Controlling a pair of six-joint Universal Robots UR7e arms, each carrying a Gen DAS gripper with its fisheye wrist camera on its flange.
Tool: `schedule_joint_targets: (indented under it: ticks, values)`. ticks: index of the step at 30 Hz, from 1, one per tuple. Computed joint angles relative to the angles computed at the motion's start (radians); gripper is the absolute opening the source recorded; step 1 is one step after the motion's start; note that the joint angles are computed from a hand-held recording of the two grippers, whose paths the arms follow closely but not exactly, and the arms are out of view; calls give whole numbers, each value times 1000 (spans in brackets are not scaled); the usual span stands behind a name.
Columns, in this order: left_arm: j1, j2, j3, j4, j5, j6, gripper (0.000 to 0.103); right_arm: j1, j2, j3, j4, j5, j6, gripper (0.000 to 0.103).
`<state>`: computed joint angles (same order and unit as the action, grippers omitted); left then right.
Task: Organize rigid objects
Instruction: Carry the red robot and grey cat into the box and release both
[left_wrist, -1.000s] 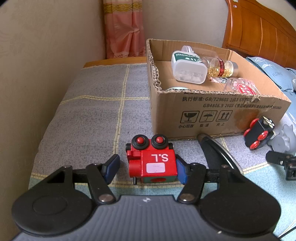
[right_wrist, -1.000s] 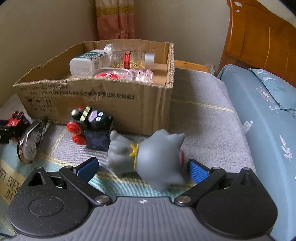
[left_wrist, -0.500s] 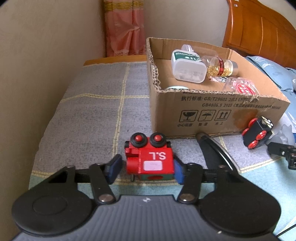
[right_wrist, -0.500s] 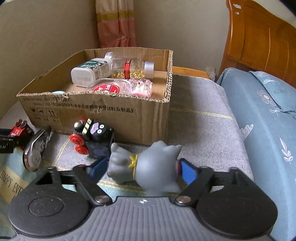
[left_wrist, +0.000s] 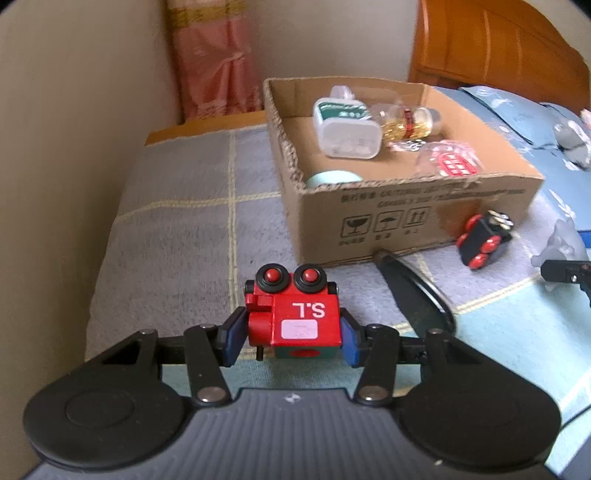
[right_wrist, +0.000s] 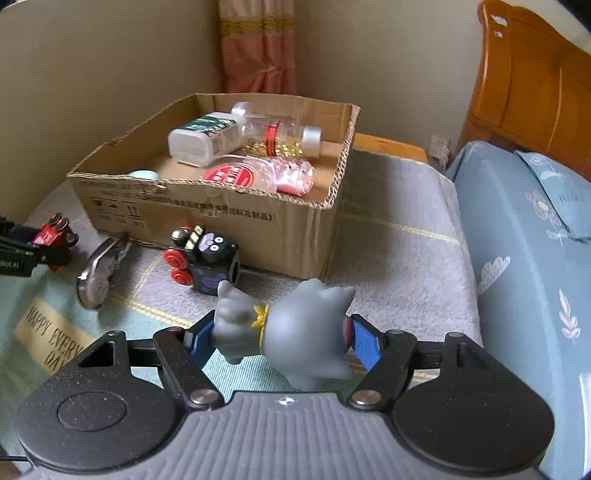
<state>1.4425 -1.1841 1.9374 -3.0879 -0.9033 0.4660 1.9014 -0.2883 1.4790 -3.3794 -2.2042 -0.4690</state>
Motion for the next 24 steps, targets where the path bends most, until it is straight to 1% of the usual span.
schedule_joint_targets:
  ticks: [4,8,12,15,19,24]
  values:
    - [-25,-48,13,60,-21,21,50,13,-38,28,28,13,-25,78]
    - [-55,-85,13,102,-50,44,50,28,-73,42,45,42,-40,78]
    - [-86,-89,-12,117,-81,70,50,43,-88,27,51,68,-73,78]
    - [-104,-65,-49,117,-104,93,50,51,-84,4,45,73,-98,78]
    - [-114,-7,-127,134,-130,114,50,59,-77,-37,52,85,-121,78]
    - [-108,80,-234,160,-113,131,50,64,-55,-102,66,89,-144,78]
